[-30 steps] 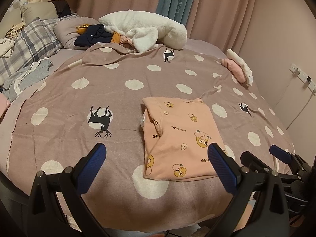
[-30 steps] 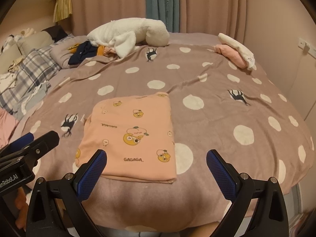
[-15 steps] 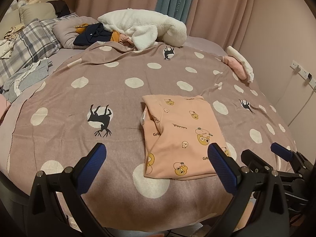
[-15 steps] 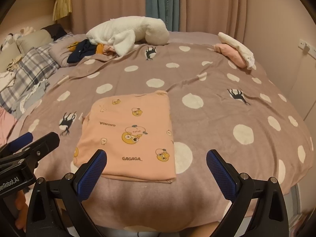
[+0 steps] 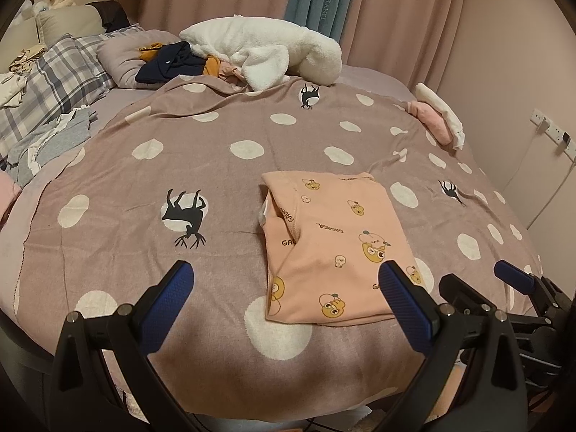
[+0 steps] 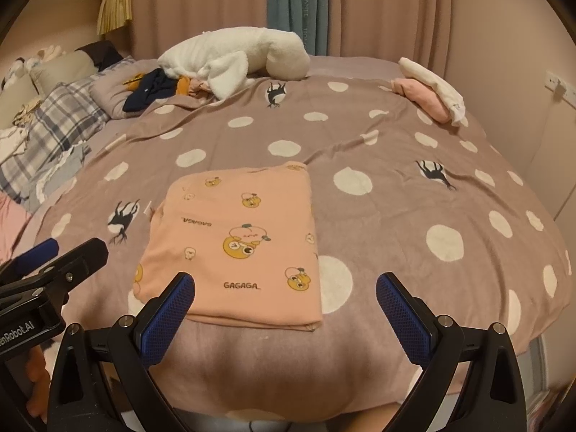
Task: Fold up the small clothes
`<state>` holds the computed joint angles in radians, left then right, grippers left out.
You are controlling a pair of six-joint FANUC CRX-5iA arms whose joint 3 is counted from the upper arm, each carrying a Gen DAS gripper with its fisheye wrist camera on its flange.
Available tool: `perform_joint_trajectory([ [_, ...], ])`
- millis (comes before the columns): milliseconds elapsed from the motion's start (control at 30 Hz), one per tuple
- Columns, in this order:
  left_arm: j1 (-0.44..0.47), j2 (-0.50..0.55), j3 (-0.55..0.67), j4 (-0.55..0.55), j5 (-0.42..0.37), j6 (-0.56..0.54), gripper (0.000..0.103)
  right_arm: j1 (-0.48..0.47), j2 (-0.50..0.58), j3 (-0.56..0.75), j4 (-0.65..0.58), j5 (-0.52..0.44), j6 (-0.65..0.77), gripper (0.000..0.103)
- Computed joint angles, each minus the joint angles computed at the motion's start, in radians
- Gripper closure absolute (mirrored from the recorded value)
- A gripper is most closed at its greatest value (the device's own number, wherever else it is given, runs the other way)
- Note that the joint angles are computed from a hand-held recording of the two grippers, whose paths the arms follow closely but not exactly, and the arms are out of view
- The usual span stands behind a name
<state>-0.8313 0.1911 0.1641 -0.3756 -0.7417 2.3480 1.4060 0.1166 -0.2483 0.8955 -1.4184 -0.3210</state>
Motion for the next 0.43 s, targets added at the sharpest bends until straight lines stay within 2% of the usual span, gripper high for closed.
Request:
perform_joint_trajectory([
  [267, 0.004, 0.009, 0.002, 0.000, -0.001, 0.001, 0.000, -0.005, 0.002, -0.001, -0.004, 0.005, 0.005, 0.003],
  [433, -0.005, 0.025, 0.018, -0.051, -0.022, 0.041, 0.000, -0.027, 0.002, -0.008, -0.006, 0.036, 0.011, 0.003],
])
